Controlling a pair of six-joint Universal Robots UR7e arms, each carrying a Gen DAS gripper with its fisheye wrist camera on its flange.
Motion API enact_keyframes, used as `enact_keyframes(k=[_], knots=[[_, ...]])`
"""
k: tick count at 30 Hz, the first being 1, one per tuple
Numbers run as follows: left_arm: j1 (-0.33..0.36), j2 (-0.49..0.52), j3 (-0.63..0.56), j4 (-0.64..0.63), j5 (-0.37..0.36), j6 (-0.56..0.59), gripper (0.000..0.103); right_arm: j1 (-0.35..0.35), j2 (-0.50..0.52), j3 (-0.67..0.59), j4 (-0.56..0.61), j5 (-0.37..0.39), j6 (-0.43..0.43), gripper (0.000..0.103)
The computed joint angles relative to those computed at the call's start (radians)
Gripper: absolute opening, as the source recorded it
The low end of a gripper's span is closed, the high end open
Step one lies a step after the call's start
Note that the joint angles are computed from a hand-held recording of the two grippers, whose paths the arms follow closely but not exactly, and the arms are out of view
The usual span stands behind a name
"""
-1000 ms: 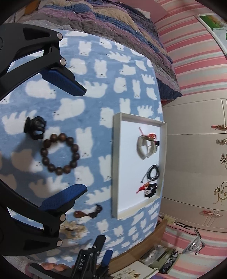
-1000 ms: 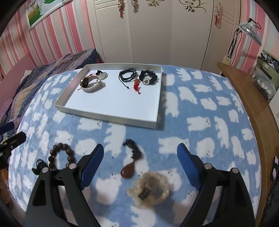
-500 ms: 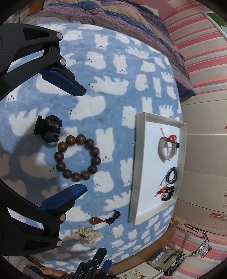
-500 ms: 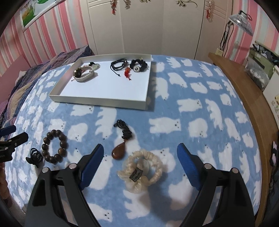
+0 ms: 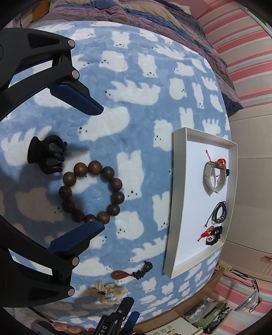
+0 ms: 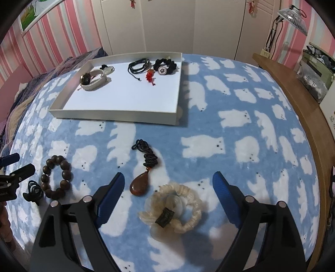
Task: Organize jewelry
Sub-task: 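Move both open tools back from the tray toward the remaining jewelry, then grasp the wooden bead bracelet with the left tool while the right tool grasps the brown teardrop pendant cord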
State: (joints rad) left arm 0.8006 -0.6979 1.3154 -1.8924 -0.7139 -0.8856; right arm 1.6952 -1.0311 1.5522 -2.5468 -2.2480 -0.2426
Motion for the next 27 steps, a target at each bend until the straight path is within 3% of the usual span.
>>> enact_keyframes(k=[3, 8, 13, 18, 22, 27], knots=[[0.009, 0.009, -0.007, -0.006, -0.008, 0.021, 0.099, -0.002, 0.024, -0.02, 0.018, -0.004, 0.004, 0.086], [0.03, 0.031, -0.029, -0.013, -0.044, 0.072, 0.088, -0.006, 0.07, -0.06, 0.043, -0.015, 0.004, 0.086], [0.04, 0.045, -0.041, -0.012, -0.062, 0.099, 0.083, -0.013, 0.108, -0.1, 0.071, -0.019, 0.012, 0.086], [0.053, 0.054, -0.054, -0.002, -0.088, 0.109, 0.065, -0.012, 0.14, -0.123, 0.062, -0.032, -0.005, 0.084], [0.065, 0.066, -0.071, 0.018, -0.103, 0.101, 0.058, -0.014, 0.153, -0.134, 0.069, -0.041, -0.004, 0.062], [0.072, 0.078, -0.084, 0.024, -0.116, 0.107, 0.049, -0.02, 0.157, -0.138, 0.087, -0.024, 0.006, 0.051]])
